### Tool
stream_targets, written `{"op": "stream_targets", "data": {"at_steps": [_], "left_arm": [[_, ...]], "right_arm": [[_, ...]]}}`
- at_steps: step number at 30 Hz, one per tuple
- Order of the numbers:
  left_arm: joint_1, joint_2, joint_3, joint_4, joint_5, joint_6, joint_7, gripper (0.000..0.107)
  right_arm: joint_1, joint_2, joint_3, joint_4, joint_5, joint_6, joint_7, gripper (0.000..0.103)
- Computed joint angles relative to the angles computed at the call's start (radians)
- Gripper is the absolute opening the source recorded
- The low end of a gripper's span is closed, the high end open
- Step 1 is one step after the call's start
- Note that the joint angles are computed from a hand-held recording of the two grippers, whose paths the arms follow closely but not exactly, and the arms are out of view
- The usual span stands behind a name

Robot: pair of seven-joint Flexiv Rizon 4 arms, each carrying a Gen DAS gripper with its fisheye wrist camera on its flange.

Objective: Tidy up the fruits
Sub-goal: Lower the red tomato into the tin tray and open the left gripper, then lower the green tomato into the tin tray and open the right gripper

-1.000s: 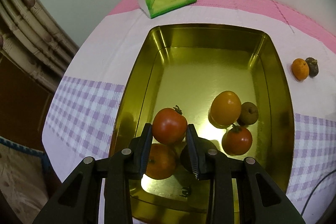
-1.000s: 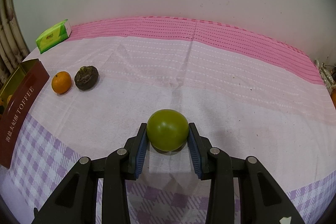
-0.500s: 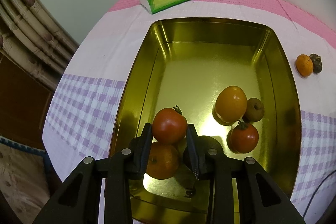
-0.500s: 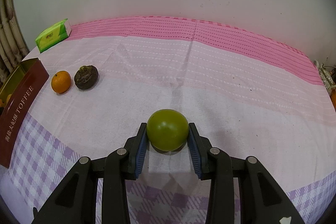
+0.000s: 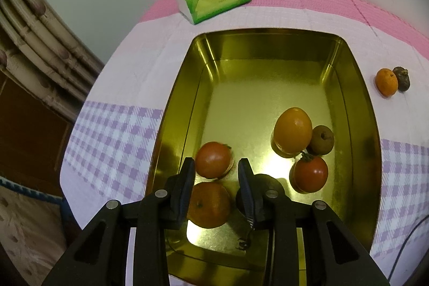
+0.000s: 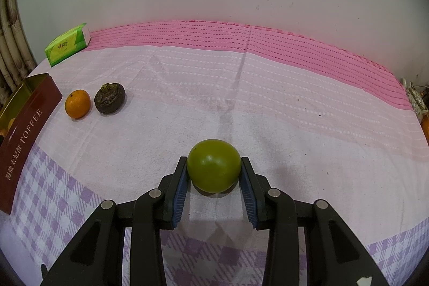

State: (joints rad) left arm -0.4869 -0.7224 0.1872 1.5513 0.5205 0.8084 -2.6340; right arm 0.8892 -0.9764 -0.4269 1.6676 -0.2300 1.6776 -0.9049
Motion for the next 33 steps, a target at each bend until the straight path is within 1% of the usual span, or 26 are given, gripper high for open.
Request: {"op": "stream_targets", "data": {"at_steps": [9, 11, 13, 16, 19, 21, 23, 25, 29, 31, 33], "left_arm": [[-0.019, 0.018, 0.009, 0.002, 0.041, 0.006, -0.019, 0.038], [-0.022, 0.024, 0.010, 0.005, 0.050, 0.013, -0.027, 0.046], [-0.030, 0.029, 0.015, 0.006, 0.064, 0.013, -0.039, 0.050], [-0.034, 0.039, 0.015, 0.009, 0.084, 0.019, -0.051, 0.054], [-0.034, 0.051, 0.012, 0.019, 0.093, 0.028, -0.059, 0.058], [-0.039, 0.067, 0.013, 0.035, 0.103, 0.038, -0.077, 0.060], [-0.045, 0.090, 0.016, 0.061, 0.119, 0.054, -0.102, 0.071], [-0.050, 0.119, 0.021, 0.100, 0.141, 0.075, -0.139, 0.075], [-0.051, 0.171, 0.023, 0.168, 0.175, 0.074, -0.214, 0.077], [-0.040, 0.195, 0.016, 0.199, 0.182, 0.080, -0.247, 0.078], [-0.030, 0.215, 0.008, 0.224, 0.191, 0.086, -0.277, 0.078]], "right_arm": [[0.004, -0.002, -0.003, 0.000, 0.002, 0.000, 0.002, 0.035], [0.004, 0.000, -0.001, -0.001, 0.003, -0.005, 0.004, 0.034], [-0.001, 0.010, 0.014, 0.002, 0.005, -0.011, 0.011, 0.034], [0.002, 0.025, 0.022, 0.011, 0.000, -0.008, 0.016, 0.034], [-0.017, 0.052, 0.067, 0.017, -0.010, 0.015, -0.002, 0.034], [-0.037, 0.068, 0.113, 0.013, -0.021, 0.028, -0.025, 0.034], [-0.085, 0.081, 0.202, -0.007, -0.045, 0.030, -0.062, 0.034], [-0.126, 0.085, 0.291, -0.033, -0.075, 0.026, -0.103, 0.034], [-0.189, 0.066, 0.464, -0.102, -0.145, -0.008, -0.195, 0.034], [-0.208, 0.053, 0.530, -0.134, -0.169, -0.032, -0.236, 0.034], [-0.216, 0.045, 0.577, -0.151, -0.183, -0.049, -0.274, 0.034]]}}
